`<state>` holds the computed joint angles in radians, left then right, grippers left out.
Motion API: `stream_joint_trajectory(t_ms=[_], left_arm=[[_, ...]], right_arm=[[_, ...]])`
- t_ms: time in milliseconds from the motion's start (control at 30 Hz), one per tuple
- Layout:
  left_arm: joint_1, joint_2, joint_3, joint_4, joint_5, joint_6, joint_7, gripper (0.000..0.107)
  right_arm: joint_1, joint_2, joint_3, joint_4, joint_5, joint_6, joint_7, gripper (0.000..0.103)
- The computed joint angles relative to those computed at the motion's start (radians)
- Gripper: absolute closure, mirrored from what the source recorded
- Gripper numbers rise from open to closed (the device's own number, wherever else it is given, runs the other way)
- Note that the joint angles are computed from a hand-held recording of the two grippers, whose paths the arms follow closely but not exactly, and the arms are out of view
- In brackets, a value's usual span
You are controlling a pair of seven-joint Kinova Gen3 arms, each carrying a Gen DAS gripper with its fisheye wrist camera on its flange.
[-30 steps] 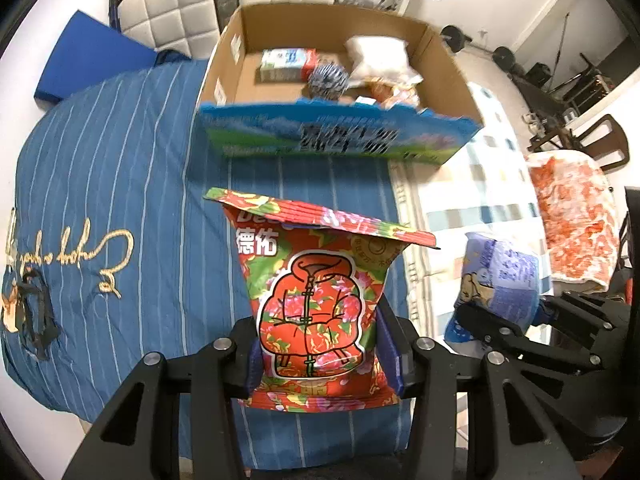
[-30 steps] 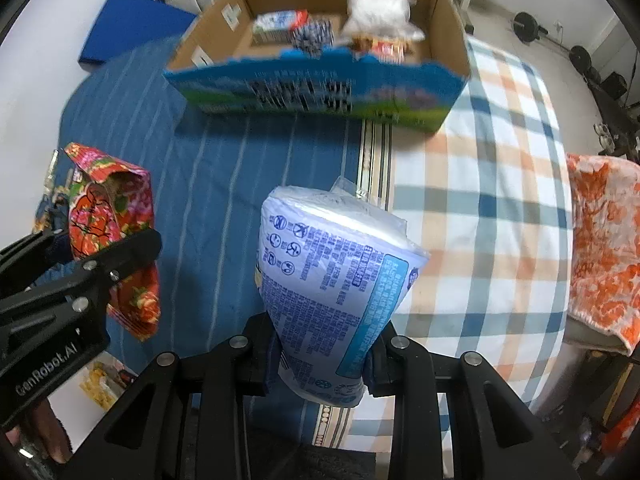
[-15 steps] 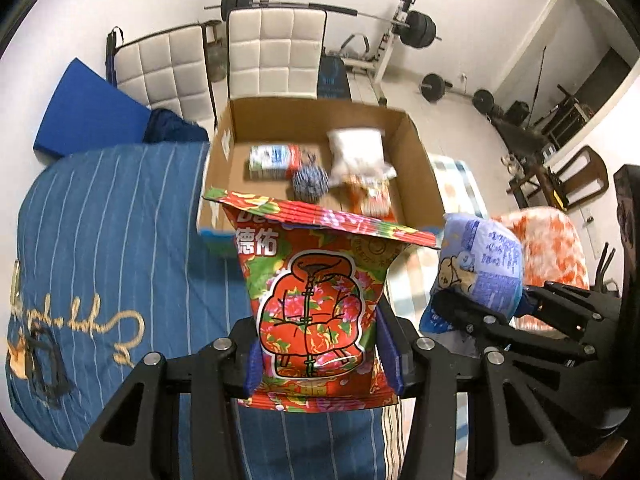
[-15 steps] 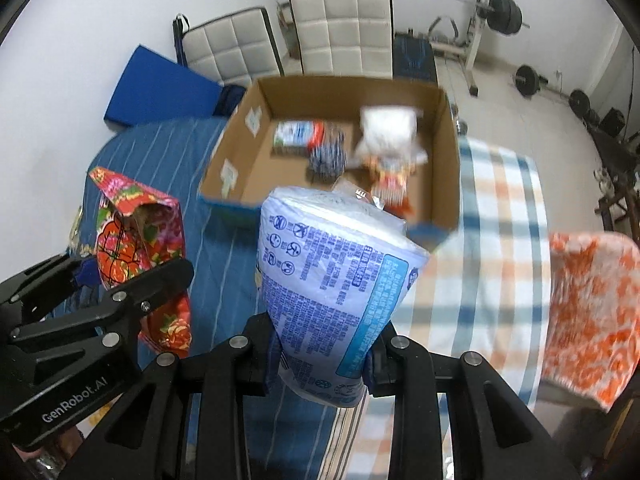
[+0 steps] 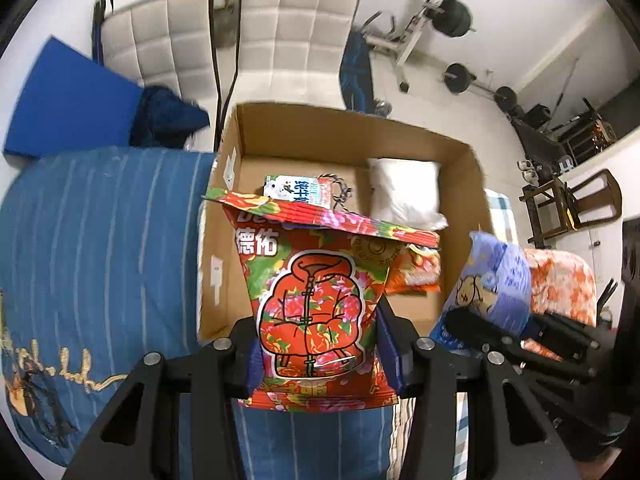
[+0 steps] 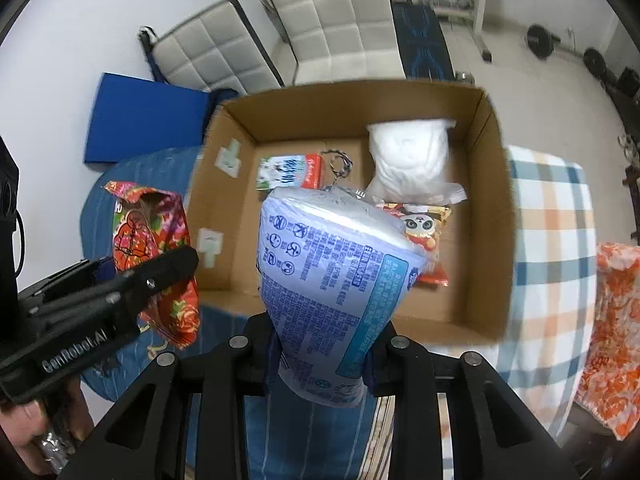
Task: Organize soft objects
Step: 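Lower the wipe pack and candy bag into the box and open both tools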
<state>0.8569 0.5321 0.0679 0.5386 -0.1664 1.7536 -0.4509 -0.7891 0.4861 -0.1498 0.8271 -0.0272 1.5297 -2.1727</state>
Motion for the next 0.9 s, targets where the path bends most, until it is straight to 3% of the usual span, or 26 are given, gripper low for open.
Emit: stream_joint_trajectory(t_ms=[167, 433, 567, 800, 900], left_arm=[[-0.130, 0.055, 0.035, 0.036, 0.120, -0.025, -0.049, 0.064], [-0.211, 0.189, 0.063, -0.005, 0.249, 0.055, -0.137, 0.064], [-0.235, 0.233, 0.075, -0.019, 0.309, 0.080, -0.158, 0.063], [-0.269, 0.249, 0.085, 0.056, 0.380, 0.049, -0.168, 0.063], [-0.278, 0.243, 0.085, 0.102, 0.393, 0.019, -0.174, 0.063]], right_arm=[[0.066, 0.152, -0.012, -0.088, -0.092, 0.047, 0.038, 0.069], [0.115, 0.313, -0.036, -0.146, -0.227, 0.098, 0.059, 0.069], [0.126, 0.393, -0.047, -0.228, -0.274, 0.160, 0.079, 0.069], [0.080, 0.560, -0.016, -0.472, -0.272, 0.335, 0.082, 0.069], [0.048, 0.594, 0.009, -0.521, -0.240, 0.357, 0.091, 0.069]])
